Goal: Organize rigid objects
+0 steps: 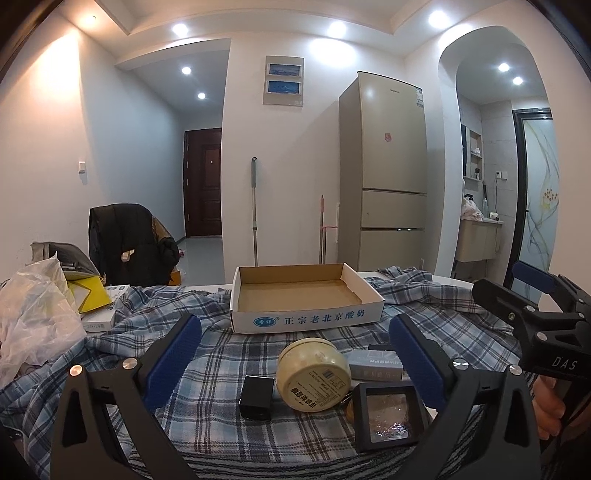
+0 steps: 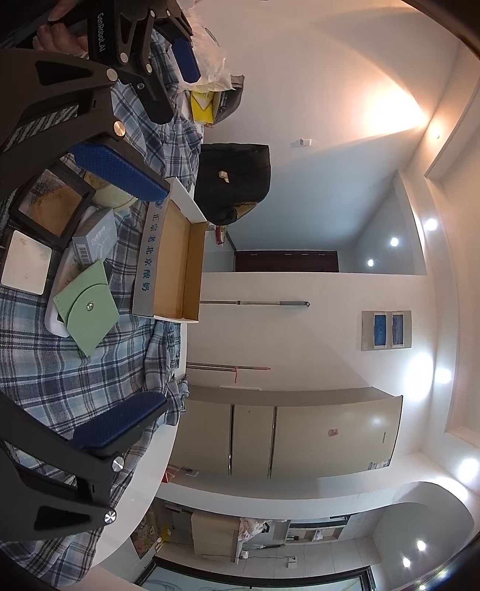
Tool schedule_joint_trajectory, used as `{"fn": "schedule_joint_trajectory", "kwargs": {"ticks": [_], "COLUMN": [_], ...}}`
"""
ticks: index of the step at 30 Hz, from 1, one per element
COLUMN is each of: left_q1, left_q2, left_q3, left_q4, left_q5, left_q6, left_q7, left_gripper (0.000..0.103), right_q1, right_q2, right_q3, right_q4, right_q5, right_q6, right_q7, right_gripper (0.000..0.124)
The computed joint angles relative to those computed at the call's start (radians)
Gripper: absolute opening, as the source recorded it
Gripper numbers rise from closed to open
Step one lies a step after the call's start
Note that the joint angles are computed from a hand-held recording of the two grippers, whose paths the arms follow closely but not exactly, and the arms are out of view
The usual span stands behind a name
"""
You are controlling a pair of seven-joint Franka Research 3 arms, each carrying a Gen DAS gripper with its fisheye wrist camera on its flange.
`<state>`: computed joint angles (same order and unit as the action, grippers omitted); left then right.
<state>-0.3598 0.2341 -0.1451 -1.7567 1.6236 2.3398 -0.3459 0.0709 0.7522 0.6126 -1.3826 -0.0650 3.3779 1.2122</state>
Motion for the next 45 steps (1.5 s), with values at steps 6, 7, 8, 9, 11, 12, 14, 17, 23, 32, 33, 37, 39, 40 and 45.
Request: {"fn": "schedule_joint_trajectory", "kwargs": {"ticks": [6,7,8,9,11,12,14,17,23,32,33,37,39,40,45], "left_q1": [0.01,0.013,0.014,0.014,0.015,0.014,0.011,0.007,0.005,0.013,0.014,0.017,0.021,0.022,0.026], "left_q2": [-0.003,-0.006,-0.009,-0.011,-0.014,-0.011,-0.006,-0.006,-0.007,-0.019,-0.019,-0.029,-0.036,-0.04,-0.04], "left_q3": [0.004,0.004,0.004,0.003,0.001,-0.001,-0.003,-0.002,0.0,-0.005,-0.005,-0.006,-0.008,-0.009,-0.012], "left_q4": [-0.007,-0.011,-0.015,-0.018,-0.021,-0.017,-0.009,-0.008,-0.008,-0.023,-0.023,-0.034,-0.04,-0.043,-0.041], "left_q5": [-0.016,-0.019,-0.023,-0.025,-0.017,-0.018,-0.024,-0.02,-0.019,-0.001,-0.003,-0.007,-0.009,-0.009,-0.009], "left_q6": [0.027,0.032,0.03,0.027,0.03,0.027,0.02,0.014,0.011,0.012,0.014,0.023,0.026,0.026,0.028], "left_q7": [-0.012,-0.018,-0.025,-0.03,-0.032,-0.023,-0.004,-0.017,-0.022,-0.045,-0.044,-0.053,-0.053,-0.052,-0.047], "left_gripper": [0.103,0.103,0.103,0.103,0.103,0.103,0.103,0.103,0.103,0.103,0.103,0.103,0.103,0.103,0.094], "right_q1": [-0.008,-0.009,-0.009,-0.009,-0.009,-0.009,-0.007,0.0,0.004,0.004,0.004,0.001,0.002,0.001,0.011], "right_q2": [0.007,0.007,0.008,0.01,0.015,0.014,0.013,0.004,0.003,0.014,0.015,0.013,0.013,0.013,0.011], "right_q3": [0.012,0.014,0.014,0.016,0.019,0.017,0.014,0.0,-0.012,0.0,0.001,0.007,0.005,0.006,-0.007], "right_q4": [0.008,0.008,0.008,0.01,0.014,0.014,0.014,0.006,0.014,0.028,0.03,0.023,0.024,0.026,0.027], "right_q5": [0.002,0.003,0.004,0.004,0.002,0.002,0.005,0.019,0.025,0.042,0.044,0.055,0.057,0.057,0.065], "right_q6": [-0.011,-0.01,-0.009,-0.007,-0.003,-0.005,-0.011,-0.002,-0.018,-0.026,-0.03,-0.022,-0.023,-0.025,-0.023], "right_q7": [0.003,0.001,-0.001,-0.002,-0.003,-0.002,-0.003,-0.001,0.023,-0.013,-0.017,-0.024,-0.024,-0.025,-0.028], "right_gripper": [0.103,0.103,0.103,0.103,0.103,0.103,0.103,0.103,0.103,0.103,0.103,0.103,0.103,0.103,0.103]}}
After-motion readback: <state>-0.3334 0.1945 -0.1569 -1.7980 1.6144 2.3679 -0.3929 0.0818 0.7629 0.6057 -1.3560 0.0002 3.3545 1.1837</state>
